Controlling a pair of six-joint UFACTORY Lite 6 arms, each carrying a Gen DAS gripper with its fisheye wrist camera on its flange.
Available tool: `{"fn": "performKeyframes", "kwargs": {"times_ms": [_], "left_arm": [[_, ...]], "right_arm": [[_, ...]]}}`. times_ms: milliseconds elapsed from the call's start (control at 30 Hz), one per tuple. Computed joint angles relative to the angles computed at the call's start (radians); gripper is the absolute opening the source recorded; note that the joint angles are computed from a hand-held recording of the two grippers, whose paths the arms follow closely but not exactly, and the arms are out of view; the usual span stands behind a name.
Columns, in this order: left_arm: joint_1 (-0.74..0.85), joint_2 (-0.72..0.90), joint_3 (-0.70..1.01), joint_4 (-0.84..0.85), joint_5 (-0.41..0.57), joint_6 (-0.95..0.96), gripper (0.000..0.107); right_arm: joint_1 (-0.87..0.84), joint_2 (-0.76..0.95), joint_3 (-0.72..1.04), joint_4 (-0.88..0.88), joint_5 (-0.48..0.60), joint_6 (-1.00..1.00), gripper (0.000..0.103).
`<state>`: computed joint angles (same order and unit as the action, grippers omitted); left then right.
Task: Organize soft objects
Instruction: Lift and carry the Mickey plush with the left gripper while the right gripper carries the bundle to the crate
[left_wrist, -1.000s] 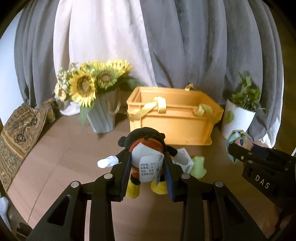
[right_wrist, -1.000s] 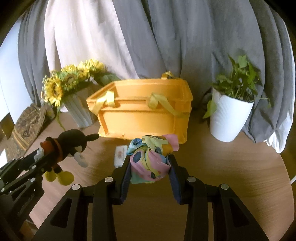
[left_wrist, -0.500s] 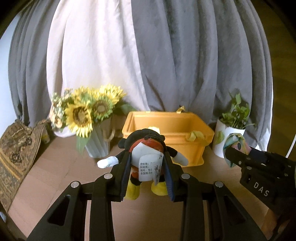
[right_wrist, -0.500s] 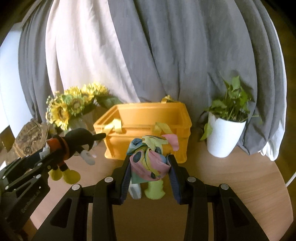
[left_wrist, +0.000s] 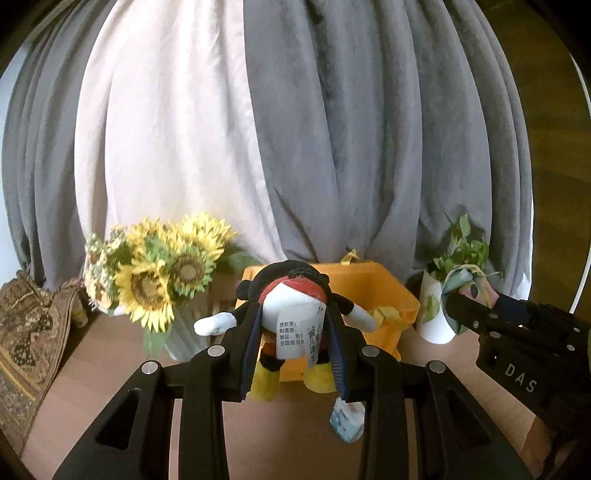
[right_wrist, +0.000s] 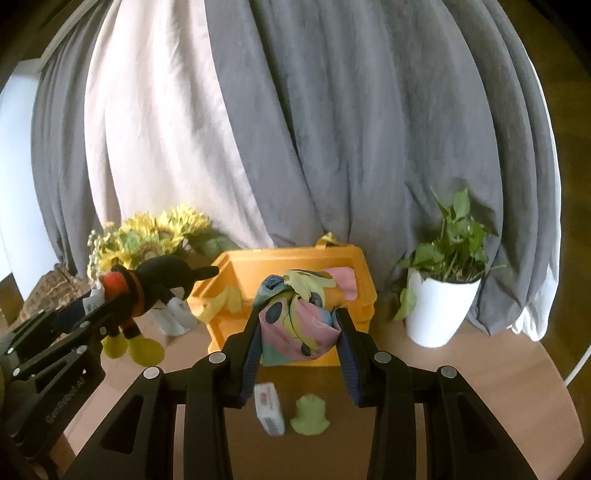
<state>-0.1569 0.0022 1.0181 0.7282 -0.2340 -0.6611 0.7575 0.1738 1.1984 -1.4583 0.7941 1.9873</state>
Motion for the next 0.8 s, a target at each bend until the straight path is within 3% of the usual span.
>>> {"fn": "performKeyframes", "kwargs": {"times_ms": [633,800], "left_arm": [[-0.003,0.268,0.336,0.087,-0.030,-0.049,0.030],[-0.006,0.358,0.463,0.214,-0.018,-0.183,0.030]], "right_arm": [[-0.124,0.159,0.243,-0.021,-0.067,-0.080,0.039],[-0.166,0.208,0.304,-0.019,-0.112,-0.103,0.039]]}}
